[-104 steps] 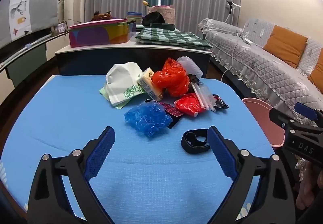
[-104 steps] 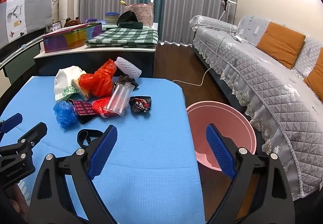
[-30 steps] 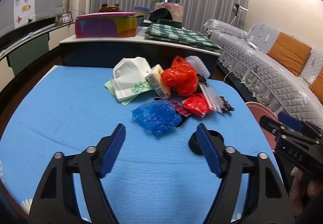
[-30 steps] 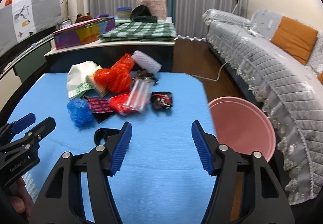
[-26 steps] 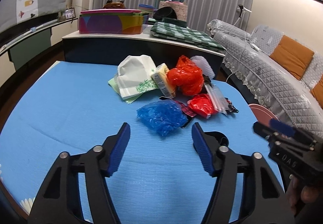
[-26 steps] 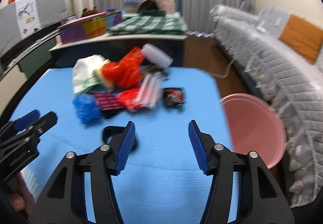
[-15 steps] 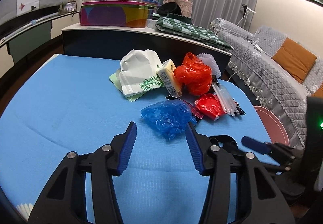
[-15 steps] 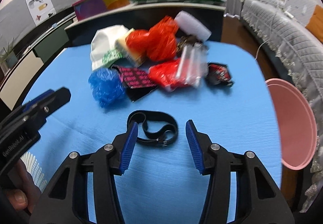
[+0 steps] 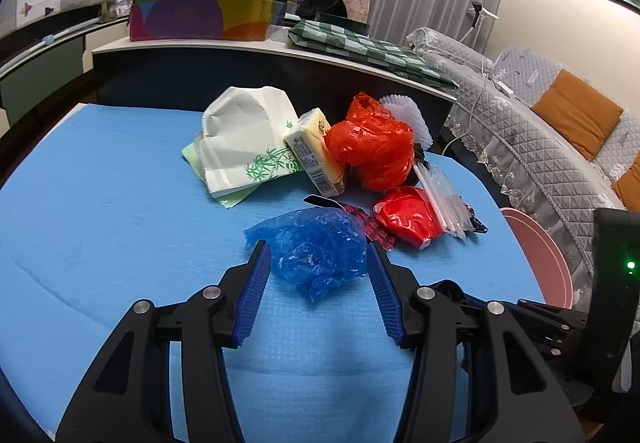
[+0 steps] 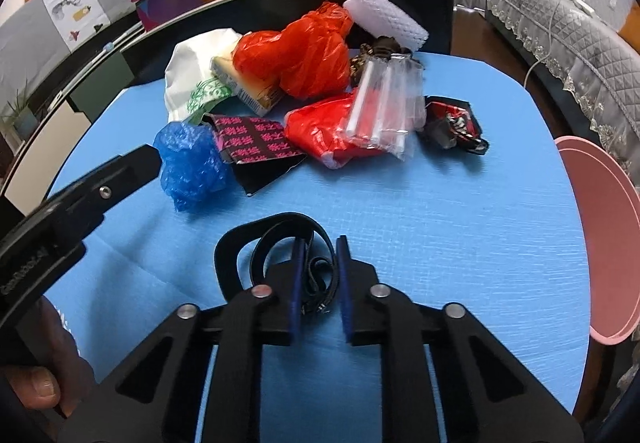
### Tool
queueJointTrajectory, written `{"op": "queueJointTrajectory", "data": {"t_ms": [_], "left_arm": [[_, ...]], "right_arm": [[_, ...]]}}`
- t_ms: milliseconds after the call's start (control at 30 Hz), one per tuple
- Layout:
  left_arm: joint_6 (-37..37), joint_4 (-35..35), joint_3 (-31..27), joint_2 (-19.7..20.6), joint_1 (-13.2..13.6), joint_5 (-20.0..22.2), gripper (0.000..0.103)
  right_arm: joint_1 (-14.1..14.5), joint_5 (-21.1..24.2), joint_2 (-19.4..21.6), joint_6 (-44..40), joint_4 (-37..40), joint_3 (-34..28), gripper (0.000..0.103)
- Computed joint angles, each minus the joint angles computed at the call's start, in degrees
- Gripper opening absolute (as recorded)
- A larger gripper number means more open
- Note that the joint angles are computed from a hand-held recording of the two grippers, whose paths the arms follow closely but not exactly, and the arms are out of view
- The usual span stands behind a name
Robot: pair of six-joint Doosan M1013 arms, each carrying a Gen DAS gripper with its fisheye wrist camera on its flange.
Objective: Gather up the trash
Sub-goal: 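Grasp the black elastic band with the right gripper while the left gripper grasps the blue plastic bag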
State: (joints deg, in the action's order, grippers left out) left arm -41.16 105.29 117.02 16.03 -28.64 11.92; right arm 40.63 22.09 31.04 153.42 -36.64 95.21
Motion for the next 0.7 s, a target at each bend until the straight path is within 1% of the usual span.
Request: {"op": "queueJointTrajectory", "data": {"t_ms": [67, 100, 167, 300, 333, 367, 400, 433, 467, 500, 567, 600, 633, 700], "left_arm": [[1.0, -1.2, -0.4, 0.5, -0.1, -0.1, 0.05], [1.2, -1.4, -0.6, 0.6, -0.1, -0.3, 0.05], [1.6, -1.8, -1.0, 1.0, -0.2, -0.3, 0.05], [1.5, -1.7, -1.5, 1.5, -0.3, 0.0, 0.05], [2.6, -2.7, -1.7, 1.6, -0.4, 0.3, 0.049], [3.9, -4.2, -1.9, 1.7, -0.4, 0.4, 0.046], [5.2, -5.7, -2.0, 1.8, -0.3, 0.2, 0.037], [6.3, -6.8, -2.1, 1.9, -0.2, -0.3, 0.033], [7.3, -7.9, -2.3, 2.0, 0.0, -0.9, 0.026], [7.8, -8.4, -2.3, 2.1, 0.0, -1.0, 0.017], [8.9, -9.3, -2.3, 2.0, 0.0, -0.9, 0.007], [9.5, -9.8, -2.3, 1.9, -0.1, -0.7, 0.004], [9.7, -9.9, -2.2, 1.8, -0.1, -0.6, 0.004], [8.0, -8.3, -2.1, 1.4, -0.1, -0.4, 0.002]], "right_arm": [[-0.2, -0.6, -0.3, 2.5, -2.2, 0.5, 0.013], [-0.1, -0.3, -0.4, 4.3, -4.2, 0.6, 0.013], [-0.2, 0.1, -0.6, 5.8, -5.6, 0.8, 0.013], [-0.5, 0.0, -0.8, 5.7, -4.8, 1.2, 0.013], [-0.6, 0.2, -0.9, 6.2, -5.3, 1.3, 0.013], [-0.6, 0.3, -1.0, 6.7, -5.8, 1.4, 0.013], [-0.6, 0.5, -1.1, 7.0, -6.3, 1.5, 0.013], [-0.6, 0.7, -1.2, 7.5, -6.9, 1.6, 0.013], [-0.5, 0.8, -1.3, 8.0, -7.6, 1.6, 0.013], [-0.5, 1.1, -1.4, 8.6, -8.2, 1.7, 0.013], [-0.4, 1.3, -1.6, 9.5, -9.2, 1.8, 0.013], [-0.4, 1.5, -1.6, 9.9, -9.7, 1.9, 0.013], [-0.3, 1.7, -1.7, 10.4, -10.2, 1.9, 0.013], [-0.2, 1.9, -2.1, 12.7, -12.3, 2.2, 0.013]]}}
